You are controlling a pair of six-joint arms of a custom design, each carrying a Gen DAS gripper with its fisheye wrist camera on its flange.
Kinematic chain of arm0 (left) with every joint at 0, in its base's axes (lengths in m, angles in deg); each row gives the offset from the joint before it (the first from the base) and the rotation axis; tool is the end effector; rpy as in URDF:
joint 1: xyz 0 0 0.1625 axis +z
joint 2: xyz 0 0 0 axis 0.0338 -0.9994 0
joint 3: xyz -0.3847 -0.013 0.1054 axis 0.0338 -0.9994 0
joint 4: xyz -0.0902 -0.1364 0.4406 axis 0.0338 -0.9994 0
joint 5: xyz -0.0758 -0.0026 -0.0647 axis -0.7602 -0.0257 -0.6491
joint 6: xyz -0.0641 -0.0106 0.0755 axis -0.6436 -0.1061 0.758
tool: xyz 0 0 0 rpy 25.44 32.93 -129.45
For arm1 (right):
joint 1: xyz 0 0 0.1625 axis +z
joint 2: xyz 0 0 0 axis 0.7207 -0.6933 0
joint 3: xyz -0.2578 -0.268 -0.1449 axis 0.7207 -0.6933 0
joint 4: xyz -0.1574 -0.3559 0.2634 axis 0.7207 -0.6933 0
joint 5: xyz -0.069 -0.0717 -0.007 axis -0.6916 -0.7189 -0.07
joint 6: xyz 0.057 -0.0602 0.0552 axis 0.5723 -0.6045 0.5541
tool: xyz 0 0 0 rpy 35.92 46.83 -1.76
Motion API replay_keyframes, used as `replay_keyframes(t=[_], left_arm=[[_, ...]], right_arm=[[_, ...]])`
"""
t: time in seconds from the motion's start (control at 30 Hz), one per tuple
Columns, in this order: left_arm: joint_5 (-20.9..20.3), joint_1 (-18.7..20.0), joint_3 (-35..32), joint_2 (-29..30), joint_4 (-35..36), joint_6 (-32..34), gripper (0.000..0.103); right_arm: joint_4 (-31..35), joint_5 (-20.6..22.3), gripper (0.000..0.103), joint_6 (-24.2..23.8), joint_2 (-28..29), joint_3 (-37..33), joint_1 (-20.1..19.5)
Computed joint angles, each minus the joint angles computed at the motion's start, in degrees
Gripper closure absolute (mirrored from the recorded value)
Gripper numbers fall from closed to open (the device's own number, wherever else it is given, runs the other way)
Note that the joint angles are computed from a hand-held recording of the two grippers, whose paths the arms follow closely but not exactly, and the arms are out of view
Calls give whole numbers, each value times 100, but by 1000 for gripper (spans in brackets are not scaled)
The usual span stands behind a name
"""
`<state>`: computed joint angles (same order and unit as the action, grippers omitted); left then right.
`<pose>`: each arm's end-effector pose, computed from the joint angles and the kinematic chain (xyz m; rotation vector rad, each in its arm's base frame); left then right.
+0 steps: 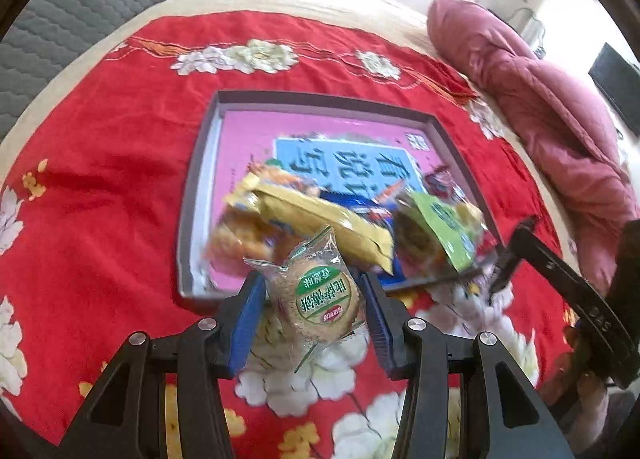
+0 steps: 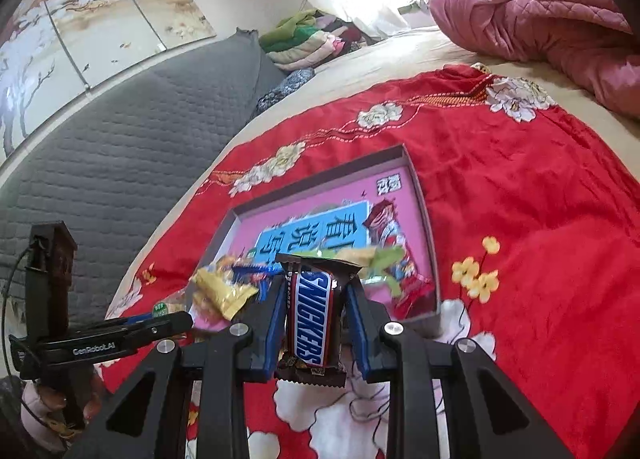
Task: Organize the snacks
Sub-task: 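Carry the Snickers bar over the tray with right gripper while left carries biscuit pack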
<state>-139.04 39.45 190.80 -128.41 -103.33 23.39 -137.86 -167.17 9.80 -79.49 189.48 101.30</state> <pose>-0.0328 -0.2848 0.4392 0.4748 2.5557 -0.5303 0.4169 -0.1896 0.0422 0.3253 -2.6517 1.1509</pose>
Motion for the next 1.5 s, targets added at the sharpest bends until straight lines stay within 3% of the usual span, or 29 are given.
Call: replay_keyframes(t=[0.57,0.97,1.5], left_arm=[[375,343,298,398,-827,539,53],[355,414,311,472,-934,574,53],[221,504,275,499,-980,547,53]], right_arm=[[-171,-710,74,-412,143,-94,-258],[-65,-707,73,-600,352,-195,-356],[40,-651,73,-329,266,-74,-374]])
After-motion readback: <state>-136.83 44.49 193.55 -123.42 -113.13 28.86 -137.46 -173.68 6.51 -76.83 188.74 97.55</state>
